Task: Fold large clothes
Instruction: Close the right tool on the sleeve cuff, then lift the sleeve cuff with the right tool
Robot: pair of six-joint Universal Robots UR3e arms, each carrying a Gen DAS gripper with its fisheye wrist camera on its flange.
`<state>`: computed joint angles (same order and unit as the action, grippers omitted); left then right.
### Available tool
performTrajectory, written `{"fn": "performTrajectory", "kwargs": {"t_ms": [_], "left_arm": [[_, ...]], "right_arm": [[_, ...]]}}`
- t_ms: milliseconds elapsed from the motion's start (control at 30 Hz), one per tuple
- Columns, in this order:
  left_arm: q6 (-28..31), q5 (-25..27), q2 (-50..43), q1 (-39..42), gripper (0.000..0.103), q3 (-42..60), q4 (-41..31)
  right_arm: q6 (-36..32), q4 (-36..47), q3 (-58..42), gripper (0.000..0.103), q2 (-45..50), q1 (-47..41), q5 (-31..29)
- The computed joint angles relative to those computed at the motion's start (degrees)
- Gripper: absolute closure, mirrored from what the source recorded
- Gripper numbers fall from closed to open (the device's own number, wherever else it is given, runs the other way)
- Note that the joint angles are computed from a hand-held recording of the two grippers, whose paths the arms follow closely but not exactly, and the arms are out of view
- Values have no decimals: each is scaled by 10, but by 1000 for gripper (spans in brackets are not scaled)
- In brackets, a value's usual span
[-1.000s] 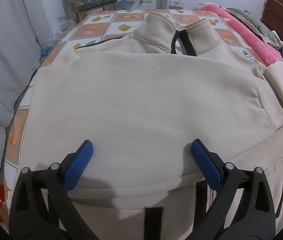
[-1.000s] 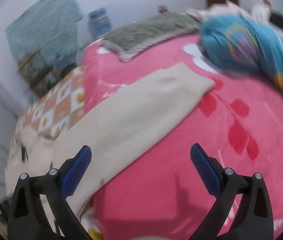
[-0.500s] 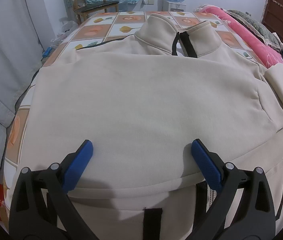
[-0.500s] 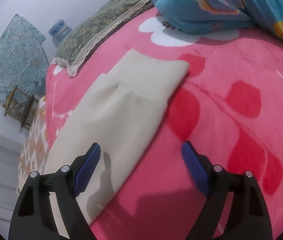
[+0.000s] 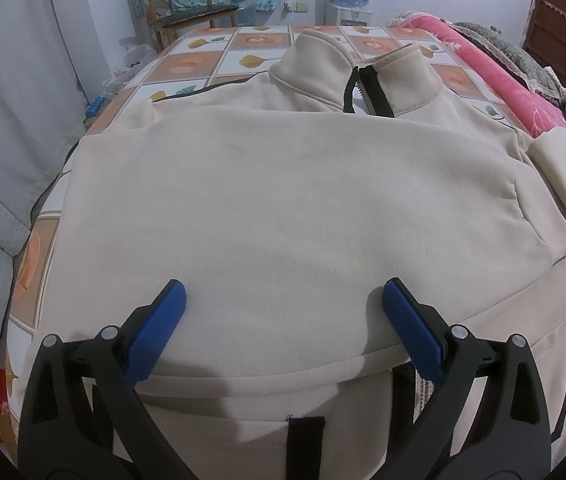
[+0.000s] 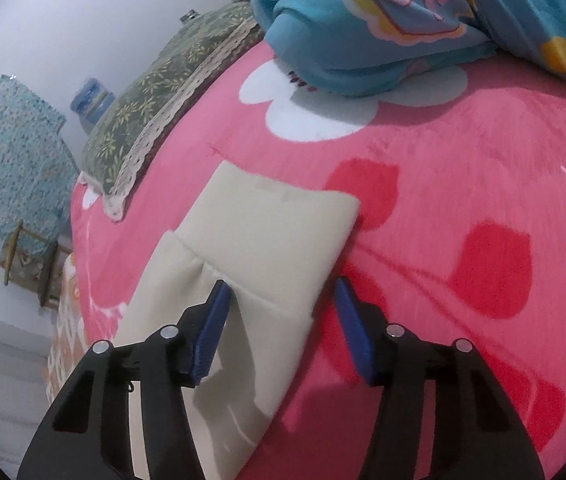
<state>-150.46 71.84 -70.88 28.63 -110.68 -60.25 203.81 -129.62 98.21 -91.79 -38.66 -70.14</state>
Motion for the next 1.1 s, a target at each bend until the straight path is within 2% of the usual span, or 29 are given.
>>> {"fn": "performTrajectory", "kwargs": {"t_ms": [167,333,500,767,1100], "left_arm": [[0,-2,1,1,7,-2,3],[0,-1,1,1,7,-2,3],[0,-2,2,1,7,-3,4],[-1,-4,2,0,7,-7,13],[4,-15,8,5,7,-23,33]], "right_arm": [[5,1,-13,58,8,12,-25],[1,2,-13,75,4,16,-30],[-6,23,-41,86,10,35,-60],[-22,46,-62,89,-14,52,-88],[-56,101,-76,90,-119,36,-31]]}}
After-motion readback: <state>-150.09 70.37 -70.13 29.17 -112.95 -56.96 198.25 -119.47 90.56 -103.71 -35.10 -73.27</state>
